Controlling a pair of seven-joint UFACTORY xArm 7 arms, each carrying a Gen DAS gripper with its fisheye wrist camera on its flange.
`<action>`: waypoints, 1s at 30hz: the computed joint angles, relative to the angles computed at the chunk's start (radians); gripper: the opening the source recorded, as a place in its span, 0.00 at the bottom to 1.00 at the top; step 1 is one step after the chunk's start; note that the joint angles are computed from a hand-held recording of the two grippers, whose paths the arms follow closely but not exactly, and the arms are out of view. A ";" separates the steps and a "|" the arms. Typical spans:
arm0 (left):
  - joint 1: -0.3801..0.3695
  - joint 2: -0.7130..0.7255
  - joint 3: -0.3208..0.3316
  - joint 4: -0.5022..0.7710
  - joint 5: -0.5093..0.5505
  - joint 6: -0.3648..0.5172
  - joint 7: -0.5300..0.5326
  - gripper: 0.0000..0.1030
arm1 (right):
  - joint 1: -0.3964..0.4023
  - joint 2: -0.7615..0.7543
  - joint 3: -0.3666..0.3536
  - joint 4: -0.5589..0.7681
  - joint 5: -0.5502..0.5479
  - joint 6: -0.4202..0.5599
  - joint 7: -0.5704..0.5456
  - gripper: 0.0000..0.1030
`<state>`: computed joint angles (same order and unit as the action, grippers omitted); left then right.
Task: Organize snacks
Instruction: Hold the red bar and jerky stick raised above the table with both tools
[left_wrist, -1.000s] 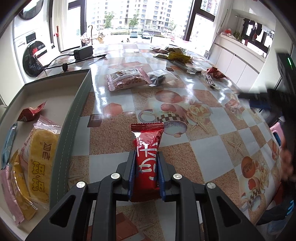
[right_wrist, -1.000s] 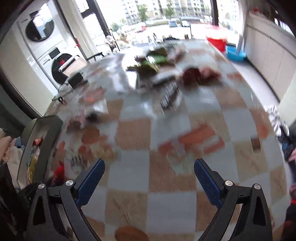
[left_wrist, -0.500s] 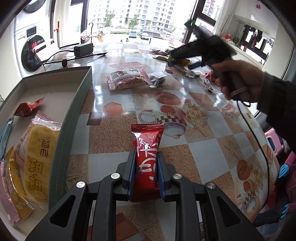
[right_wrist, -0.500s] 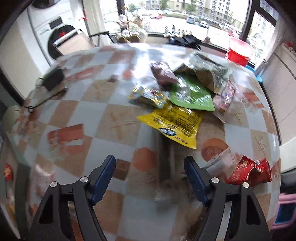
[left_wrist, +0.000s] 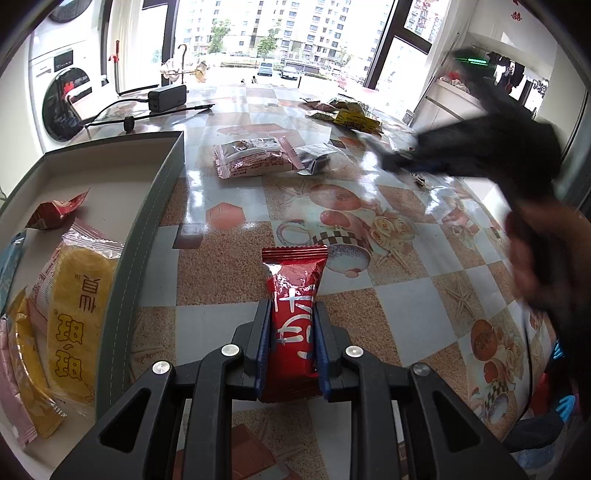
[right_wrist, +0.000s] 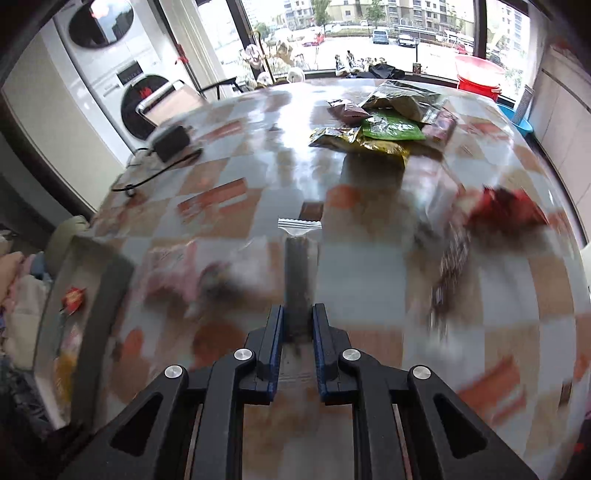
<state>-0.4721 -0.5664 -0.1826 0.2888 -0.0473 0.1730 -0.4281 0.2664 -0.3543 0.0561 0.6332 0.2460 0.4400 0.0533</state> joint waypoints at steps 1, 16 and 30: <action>0.008 0.000 -0.009 0.002 0.005 0.004 -0.004 0.24 | 0.001 -0.059 0.014 -0.046 0.000 0.000 0.021 0.16; 0.078 -0.005 -0.101 0.026 0.087 0.058 -0.060 0.24 | 0.077 -0.533 0.147 -0.386 -0.122 0.162 0.392 0.16; 0.115 -0.014 -0.157 0.036 0.212 0.090 -0.152 0.24 | 0.098 -0.596 0.251 -0.459 -0.299 0.078 0.566 0.17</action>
<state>-0.3575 -0.5799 -0.3397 0.3244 0.1647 0.2627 -0.5800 0.3644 -0.9506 0.3069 0.1738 -0.0527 0.5178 0.6194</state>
